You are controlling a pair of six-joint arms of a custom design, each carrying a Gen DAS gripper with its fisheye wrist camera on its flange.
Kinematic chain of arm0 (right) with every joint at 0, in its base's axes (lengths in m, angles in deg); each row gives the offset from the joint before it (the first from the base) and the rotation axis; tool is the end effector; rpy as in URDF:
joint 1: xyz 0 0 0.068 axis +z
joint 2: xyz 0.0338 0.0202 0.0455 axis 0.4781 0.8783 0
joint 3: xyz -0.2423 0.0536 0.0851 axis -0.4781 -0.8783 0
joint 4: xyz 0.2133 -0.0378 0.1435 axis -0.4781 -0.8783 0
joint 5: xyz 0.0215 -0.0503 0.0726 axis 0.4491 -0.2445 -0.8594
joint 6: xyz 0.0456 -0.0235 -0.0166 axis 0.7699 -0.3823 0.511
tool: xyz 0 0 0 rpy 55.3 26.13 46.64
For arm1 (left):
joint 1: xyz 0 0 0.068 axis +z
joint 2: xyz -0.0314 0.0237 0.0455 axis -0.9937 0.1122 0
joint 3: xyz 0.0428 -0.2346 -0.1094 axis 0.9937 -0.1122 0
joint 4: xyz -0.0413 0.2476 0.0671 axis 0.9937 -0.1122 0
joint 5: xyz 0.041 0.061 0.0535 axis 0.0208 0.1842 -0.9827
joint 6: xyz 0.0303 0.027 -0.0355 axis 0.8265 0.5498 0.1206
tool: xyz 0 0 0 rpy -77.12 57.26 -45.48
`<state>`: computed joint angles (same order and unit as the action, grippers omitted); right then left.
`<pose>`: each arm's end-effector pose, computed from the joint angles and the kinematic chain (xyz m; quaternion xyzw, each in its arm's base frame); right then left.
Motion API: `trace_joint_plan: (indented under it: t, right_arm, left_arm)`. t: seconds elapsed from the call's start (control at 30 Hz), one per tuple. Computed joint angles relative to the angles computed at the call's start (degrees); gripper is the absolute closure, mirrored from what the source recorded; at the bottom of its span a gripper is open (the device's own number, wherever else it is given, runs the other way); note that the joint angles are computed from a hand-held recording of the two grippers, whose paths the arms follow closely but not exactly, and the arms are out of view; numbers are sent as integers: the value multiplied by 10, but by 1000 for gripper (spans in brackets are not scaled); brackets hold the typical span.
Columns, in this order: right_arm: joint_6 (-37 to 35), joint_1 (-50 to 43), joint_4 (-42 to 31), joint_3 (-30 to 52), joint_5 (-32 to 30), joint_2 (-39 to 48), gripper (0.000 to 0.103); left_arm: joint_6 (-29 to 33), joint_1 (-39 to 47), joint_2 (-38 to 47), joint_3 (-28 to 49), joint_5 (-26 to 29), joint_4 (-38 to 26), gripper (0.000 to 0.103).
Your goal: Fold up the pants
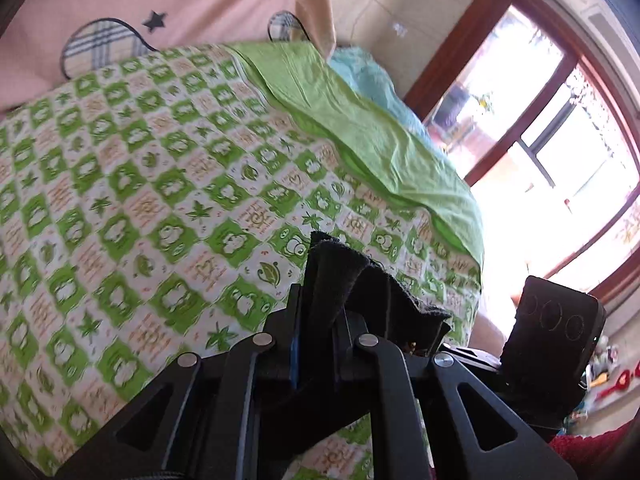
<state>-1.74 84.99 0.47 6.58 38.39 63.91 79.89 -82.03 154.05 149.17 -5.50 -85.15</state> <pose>0.1921 0.2511 0.2244 0.1807 0.8026 0.2808 0.4944 0.4426 -0.0130 0.2602 0.3344 0.8614 -0.3183 0.2116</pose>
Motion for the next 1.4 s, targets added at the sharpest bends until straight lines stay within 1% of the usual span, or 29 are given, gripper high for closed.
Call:
trace_joint_plan:
  t: [0.1,0.27,0.43,0.5,0.6,0.8,0.93,1.1,1.2,1.4]
  right_arm:
    - [-33,14,14,39,-14,34,90]
    - [-62,27,44,79,-40,79,90]
    - [-84,31,48,141,-92,150,90]
    - [-85,31,51,157,-102,173,90]
    - [-84,31,63,183,-123,214,90]
    - [-80,29,55,240,-162,280,90]
    - [-75,24,37,272,-184,313,90]
    - [-69,21,17,294,-200,337,87]
    - [-71,23,3,306,-200,346,87]
    - [-81,27,-28,333,-204,359,86]
  left_arm:
    - [11,40,-39,-46,24,10,94]
    - [40,101,-113,-149,53,56,94]
    - [62,168,-114,-181,77,43,93]
    - [58,185,-115,-197,76,58,93]
    - [70,212,-112,-215,75,72,94]
    - [83,258,-59,-195,72,55,93]
    - [76,272,-33,-190,65,60,93]
    - [67,279,-4,-185,54,62,93]
    - [64,285,-1,-188,52,65,93]
    - [36,306,-17,-227,37,105,92]
